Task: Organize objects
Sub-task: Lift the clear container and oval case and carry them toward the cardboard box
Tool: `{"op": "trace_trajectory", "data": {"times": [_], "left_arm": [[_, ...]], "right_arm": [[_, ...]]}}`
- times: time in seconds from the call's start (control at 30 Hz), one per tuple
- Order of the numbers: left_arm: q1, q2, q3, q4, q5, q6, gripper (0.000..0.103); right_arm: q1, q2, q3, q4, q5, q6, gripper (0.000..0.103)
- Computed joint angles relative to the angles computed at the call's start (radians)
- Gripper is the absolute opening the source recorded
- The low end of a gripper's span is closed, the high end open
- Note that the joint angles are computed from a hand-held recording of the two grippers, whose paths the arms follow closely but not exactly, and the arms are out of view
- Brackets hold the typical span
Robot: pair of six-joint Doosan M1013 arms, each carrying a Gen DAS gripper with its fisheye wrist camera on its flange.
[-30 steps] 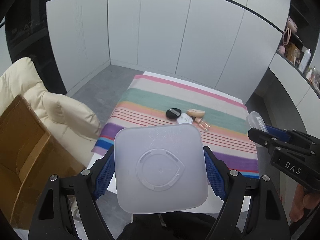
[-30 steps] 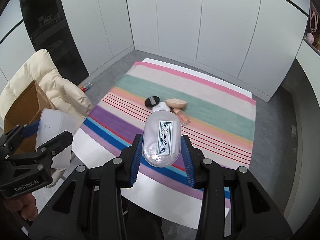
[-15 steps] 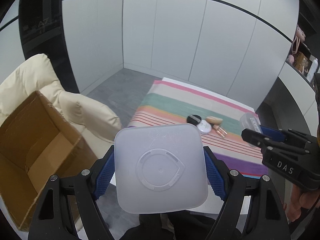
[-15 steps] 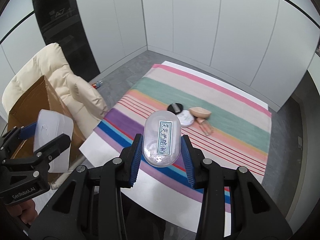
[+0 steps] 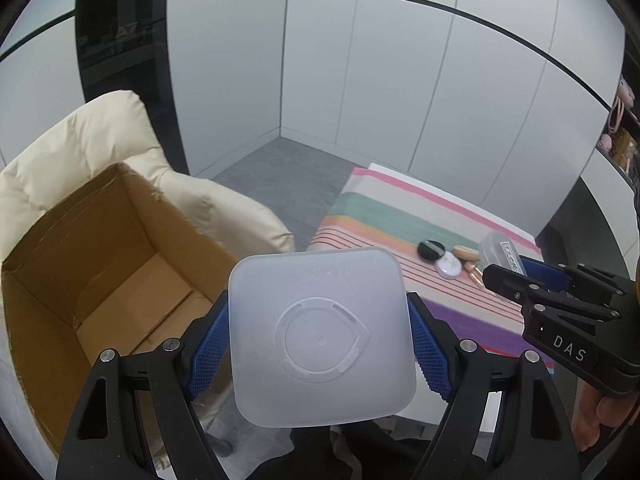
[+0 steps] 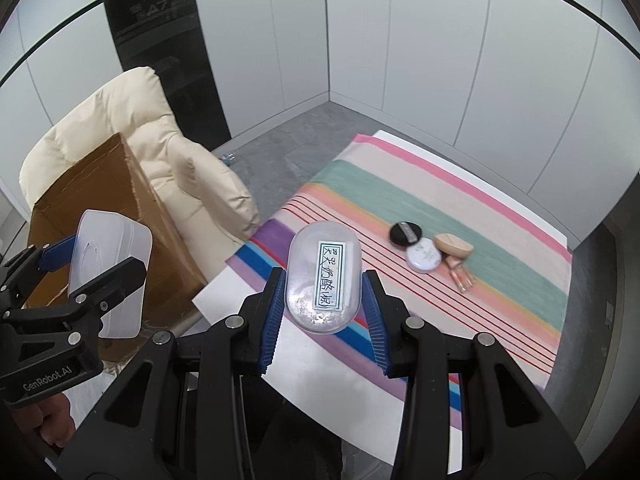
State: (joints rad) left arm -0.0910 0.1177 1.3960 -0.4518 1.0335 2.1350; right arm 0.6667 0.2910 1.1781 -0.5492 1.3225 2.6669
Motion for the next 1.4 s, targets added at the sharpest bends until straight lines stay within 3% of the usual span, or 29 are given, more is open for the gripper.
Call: {"op": "trace_trajectory", "data": {"times": [1.4], "left_arm": [[0.200,0.043,-0.052,0.068,-0.033,-0.092,0.083]], "right_arm": [[0.040,0.282,-0.416,0.130,-0.022,-0.318,0.040]]}}
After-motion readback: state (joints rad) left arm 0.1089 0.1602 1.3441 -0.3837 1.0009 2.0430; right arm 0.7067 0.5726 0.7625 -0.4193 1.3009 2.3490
